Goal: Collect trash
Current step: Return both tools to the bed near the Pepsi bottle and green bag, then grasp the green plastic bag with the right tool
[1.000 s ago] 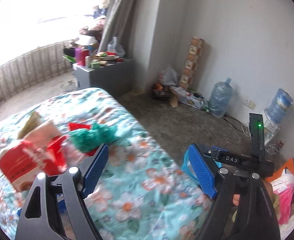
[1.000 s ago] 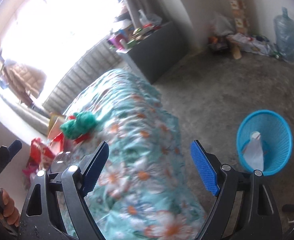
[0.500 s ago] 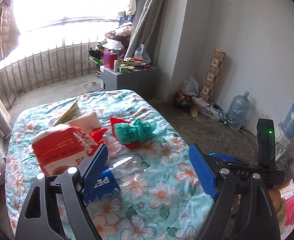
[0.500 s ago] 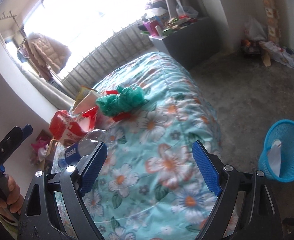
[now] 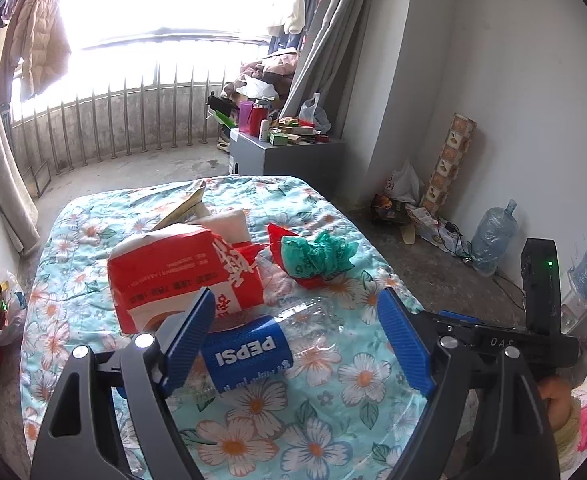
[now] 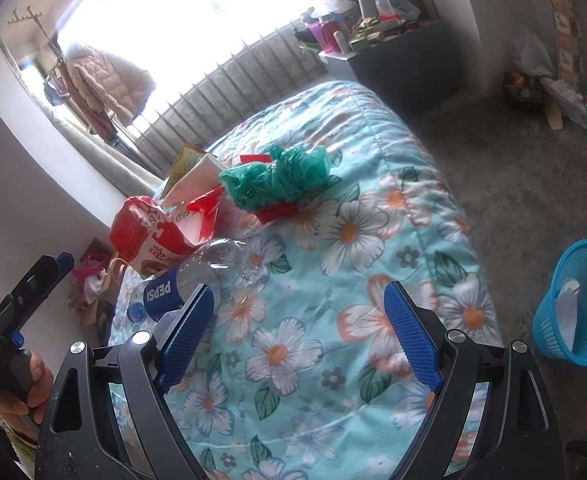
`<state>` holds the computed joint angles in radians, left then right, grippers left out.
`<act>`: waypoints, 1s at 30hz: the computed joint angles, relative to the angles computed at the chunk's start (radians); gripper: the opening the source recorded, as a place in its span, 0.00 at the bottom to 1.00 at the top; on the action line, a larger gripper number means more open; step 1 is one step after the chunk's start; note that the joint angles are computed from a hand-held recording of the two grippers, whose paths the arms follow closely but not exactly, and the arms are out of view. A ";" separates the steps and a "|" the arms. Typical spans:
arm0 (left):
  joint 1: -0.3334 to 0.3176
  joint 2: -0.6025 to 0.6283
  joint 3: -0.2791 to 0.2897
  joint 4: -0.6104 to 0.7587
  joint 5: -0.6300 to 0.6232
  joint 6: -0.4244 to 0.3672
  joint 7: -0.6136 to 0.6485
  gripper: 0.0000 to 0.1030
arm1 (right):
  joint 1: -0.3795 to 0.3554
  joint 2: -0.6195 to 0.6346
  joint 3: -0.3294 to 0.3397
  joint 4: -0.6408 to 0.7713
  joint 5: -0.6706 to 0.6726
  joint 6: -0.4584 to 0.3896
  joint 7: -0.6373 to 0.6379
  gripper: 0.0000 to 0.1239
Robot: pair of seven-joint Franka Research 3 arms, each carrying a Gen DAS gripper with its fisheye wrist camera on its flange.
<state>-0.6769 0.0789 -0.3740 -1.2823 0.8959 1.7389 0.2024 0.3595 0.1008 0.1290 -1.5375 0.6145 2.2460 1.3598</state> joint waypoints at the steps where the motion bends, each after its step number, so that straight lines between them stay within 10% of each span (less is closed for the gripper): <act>1: 0.004 -0.013 0.002 -0.020 -0.004 0.009 -0.007 0.78 | 0.002 0.004 0.001 0.006 -0.003 -0.005 0.004 0.67; 30: 0.201 -0.268 -0.080 -0.427 -0.069 0.251 -0.177 0.78 | -0.071 0.328 0.052 0.386 0.201 -0.148 0.217 0.66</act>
